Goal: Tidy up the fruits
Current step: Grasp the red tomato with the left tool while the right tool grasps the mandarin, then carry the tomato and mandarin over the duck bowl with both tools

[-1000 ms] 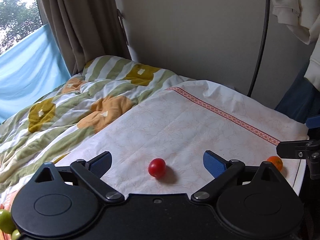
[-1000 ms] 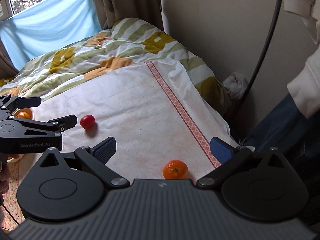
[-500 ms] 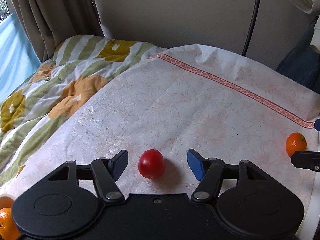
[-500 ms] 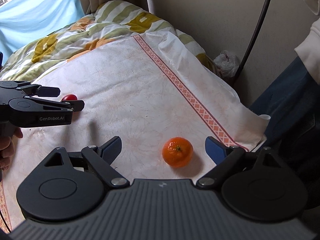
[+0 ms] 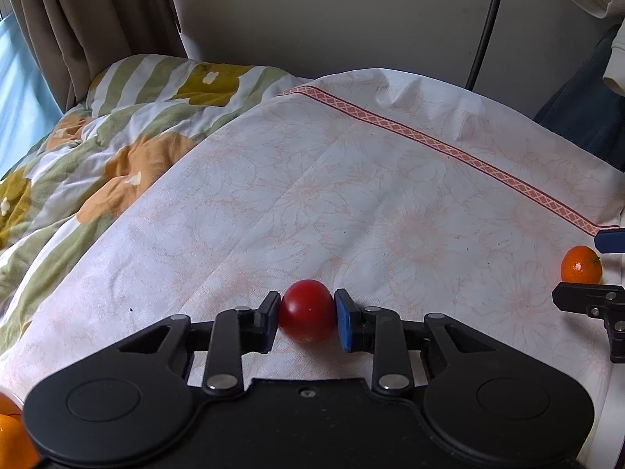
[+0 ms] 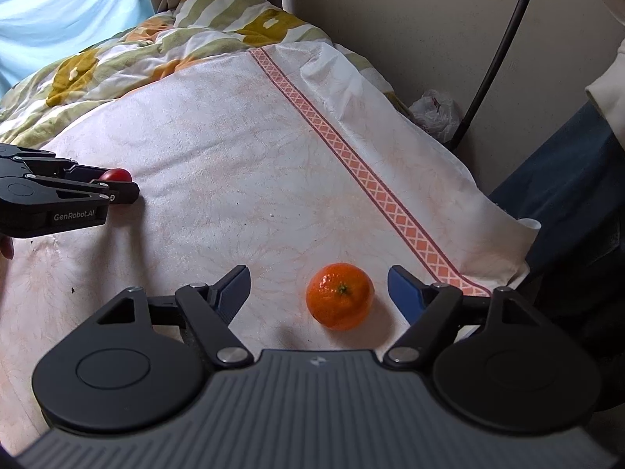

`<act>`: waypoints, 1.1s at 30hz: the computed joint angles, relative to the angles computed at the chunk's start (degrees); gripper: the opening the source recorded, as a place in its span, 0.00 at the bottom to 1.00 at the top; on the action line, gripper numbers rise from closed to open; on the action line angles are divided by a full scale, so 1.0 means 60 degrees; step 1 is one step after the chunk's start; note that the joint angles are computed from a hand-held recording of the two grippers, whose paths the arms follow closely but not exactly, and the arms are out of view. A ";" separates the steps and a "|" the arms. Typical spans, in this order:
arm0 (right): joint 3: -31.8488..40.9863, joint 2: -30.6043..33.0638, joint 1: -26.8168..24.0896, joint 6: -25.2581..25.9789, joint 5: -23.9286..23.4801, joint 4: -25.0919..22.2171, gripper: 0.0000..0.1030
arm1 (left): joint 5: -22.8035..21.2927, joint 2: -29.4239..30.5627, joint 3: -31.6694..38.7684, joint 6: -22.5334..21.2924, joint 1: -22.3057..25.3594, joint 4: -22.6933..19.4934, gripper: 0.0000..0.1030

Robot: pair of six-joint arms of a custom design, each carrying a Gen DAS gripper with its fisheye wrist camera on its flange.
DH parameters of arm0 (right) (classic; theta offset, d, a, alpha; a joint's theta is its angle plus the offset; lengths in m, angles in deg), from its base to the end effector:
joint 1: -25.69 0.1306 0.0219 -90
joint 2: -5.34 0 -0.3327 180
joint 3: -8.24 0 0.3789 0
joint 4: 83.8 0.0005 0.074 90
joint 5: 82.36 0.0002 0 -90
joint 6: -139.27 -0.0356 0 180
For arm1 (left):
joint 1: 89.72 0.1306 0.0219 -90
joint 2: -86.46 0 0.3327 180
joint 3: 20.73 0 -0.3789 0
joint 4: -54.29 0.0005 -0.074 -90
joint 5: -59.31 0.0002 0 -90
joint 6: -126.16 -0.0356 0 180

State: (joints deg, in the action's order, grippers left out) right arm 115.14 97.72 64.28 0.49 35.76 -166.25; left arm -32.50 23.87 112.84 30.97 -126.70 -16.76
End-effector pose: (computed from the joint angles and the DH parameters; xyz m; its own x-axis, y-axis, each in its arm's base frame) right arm 0.3562 0.2621 0.4603 -0.7870 0.2207 -0.5761 0.2736 0.9618 -0.0052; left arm 0.4812 -0.3615 0.4416 -0.5977 0.5633 -0.5705 0.6434 0.7615 0.0778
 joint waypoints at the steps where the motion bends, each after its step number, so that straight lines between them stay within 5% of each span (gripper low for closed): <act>1: -0.0009 0.0005 -0.0016 0.0022 -0.0052 -0.0012 0.79 | -0.0025 0.0009 0.0034 0.0006 -0.0003 -0.0048 0.32; 10: -0.0331 -0.0124 -0.0129 0.0222 -0.0324 0.0005 0.64 | -0.0461 -0.0330 -0.0273 0.0072 -0.0090 0.0025 0.32; 12: -0.0345 -0.0124 -0.0145 0.0370 -0.0287 -0.0066 0.53 | -0.0601 -0.0438 -0.0346 0.0160 -0.0111 0.0041 0.32; 25: -0.0210 -0.0517 -0.0253 0.2047 -0.0534 0.0663 0.53 | -0.1951 -0.1579 -0.1083 0.1349 -0.0383 0.0119 0.32; 33: 0.0750 -0.0324 -0.0212 0.3565 -0.1041 0.1249 0.53 | -0.3326 -0.2458 -0.1451 0.3087 -0.0787 -0.0263 0.32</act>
State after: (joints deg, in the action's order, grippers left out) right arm 119.64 95.78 63.01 21.88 29.52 -158.76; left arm -52.46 9.12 104.14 49.49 -131.43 -18.34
